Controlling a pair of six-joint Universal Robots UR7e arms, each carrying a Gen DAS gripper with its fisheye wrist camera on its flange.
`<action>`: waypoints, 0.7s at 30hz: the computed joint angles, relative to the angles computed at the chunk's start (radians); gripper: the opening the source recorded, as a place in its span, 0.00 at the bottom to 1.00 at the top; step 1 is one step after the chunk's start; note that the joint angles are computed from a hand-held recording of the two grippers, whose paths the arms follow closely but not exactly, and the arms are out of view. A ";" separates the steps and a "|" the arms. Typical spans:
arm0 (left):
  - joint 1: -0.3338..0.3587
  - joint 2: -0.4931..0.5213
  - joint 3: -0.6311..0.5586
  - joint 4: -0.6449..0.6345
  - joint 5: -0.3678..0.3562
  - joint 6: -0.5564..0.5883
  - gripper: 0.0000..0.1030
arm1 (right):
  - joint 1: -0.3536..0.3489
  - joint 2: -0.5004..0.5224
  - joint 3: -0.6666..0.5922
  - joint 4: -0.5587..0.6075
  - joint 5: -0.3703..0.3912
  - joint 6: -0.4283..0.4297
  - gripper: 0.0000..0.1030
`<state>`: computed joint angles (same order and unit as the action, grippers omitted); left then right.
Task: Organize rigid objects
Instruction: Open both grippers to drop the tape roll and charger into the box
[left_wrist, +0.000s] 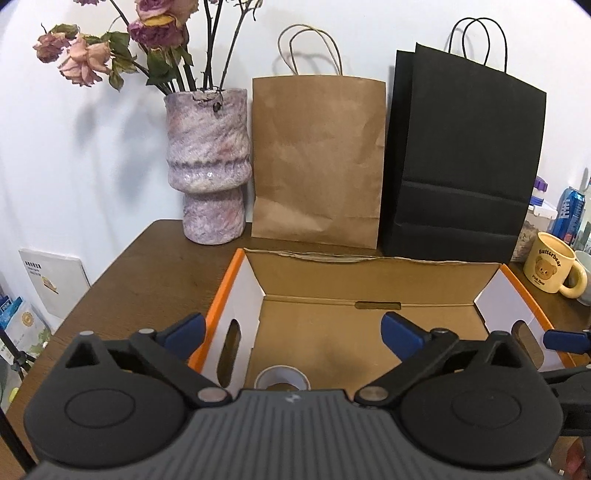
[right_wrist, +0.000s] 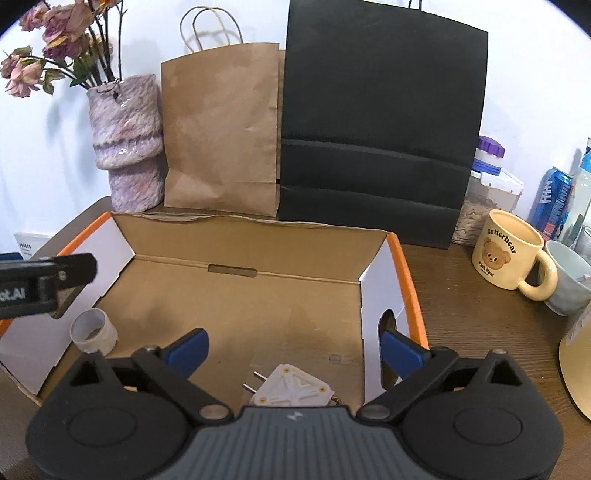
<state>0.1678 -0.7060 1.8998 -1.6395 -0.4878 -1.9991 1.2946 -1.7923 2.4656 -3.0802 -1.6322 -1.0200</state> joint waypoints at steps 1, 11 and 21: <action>0.000 -0.002 -0.003 0.012 -0.001 -0.006 1.00 | -0.001 -0.002 0.000 0.003 0.002 0.000 0.99; -0.034 -0.013 -0.024 0.112 -0.009 -0.083 1.00 | -0.016 -0.073 0.002 0.068 0.060 0.003 1.00; -0.110 -0.024 -0.037 0.194 -0.025 -0.159 1.00 | -0.069 -0.234 0.021 0.170 0.184 -0.025 1.00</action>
